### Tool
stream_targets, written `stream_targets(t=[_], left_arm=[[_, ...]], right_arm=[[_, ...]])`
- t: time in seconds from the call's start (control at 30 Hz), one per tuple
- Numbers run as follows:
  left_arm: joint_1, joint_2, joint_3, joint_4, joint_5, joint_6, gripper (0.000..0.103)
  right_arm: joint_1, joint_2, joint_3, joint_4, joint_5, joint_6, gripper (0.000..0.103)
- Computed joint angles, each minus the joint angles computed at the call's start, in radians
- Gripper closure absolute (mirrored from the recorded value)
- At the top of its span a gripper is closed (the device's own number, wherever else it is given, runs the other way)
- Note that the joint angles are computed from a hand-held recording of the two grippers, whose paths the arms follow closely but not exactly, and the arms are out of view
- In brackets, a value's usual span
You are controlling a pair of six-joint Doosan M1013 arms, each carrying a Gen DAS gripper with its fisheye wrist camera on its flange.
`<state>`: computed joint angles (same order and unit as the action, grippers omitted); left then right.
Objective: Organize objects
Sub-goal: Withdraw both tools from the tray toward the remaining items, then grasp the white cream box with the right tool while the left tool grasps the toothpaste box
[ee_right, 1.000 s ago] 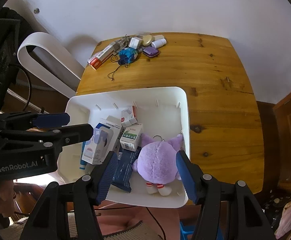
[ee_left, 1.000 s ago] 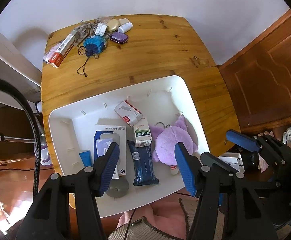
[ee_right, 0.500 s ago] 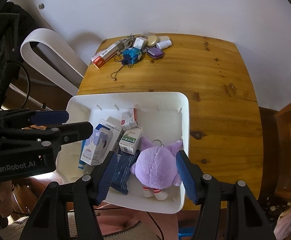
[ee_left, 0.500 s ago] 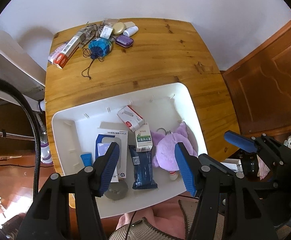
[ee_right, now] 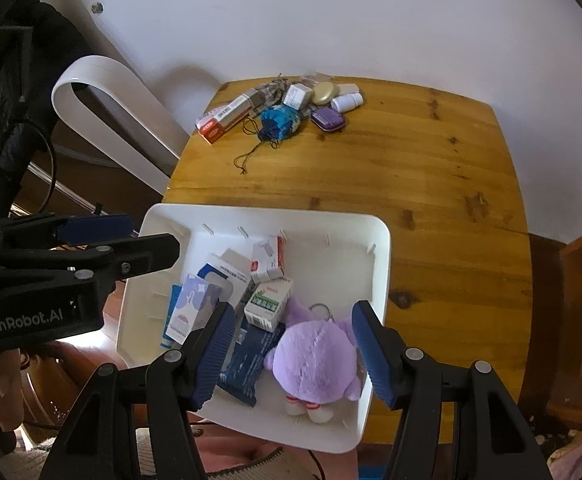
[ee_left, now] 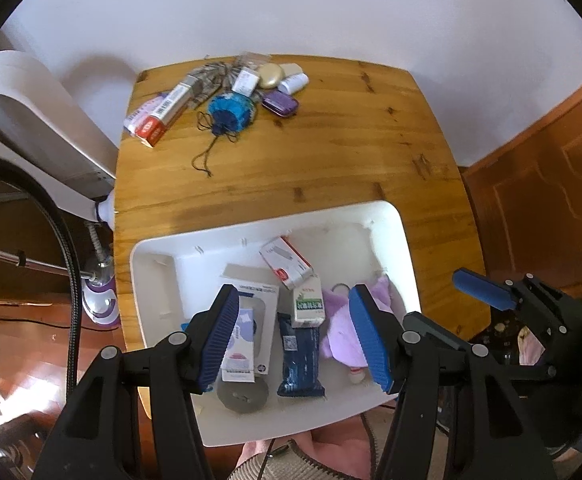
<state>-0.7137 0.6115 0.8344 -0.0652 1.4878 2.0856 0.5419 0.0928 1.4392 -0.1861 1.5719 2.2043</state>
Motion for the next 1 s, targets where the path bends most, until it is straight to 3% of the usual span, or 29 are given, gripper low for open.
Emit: stream_targets(t=[0.3,0.57,1.0], left_arm=[[0.022,0.054,-0.102,0.006,0.008,-0.057,0.041],[0.035,0.138,-0.26,0.049,0.026,-0.138,0.041],[0.007,0.235,-0.45,0.12,0.047,-0.154,0.041]], right_arm=[[-0.039,0.035,-0.028,0.04,-0.029,-0.059,0.041],[-0.079,0.08,-0.067,0.061,-0.053,-0.115,0.041],[-0.183,0.157,-0.141,0.122,-0.118,-0.207,0.041]])
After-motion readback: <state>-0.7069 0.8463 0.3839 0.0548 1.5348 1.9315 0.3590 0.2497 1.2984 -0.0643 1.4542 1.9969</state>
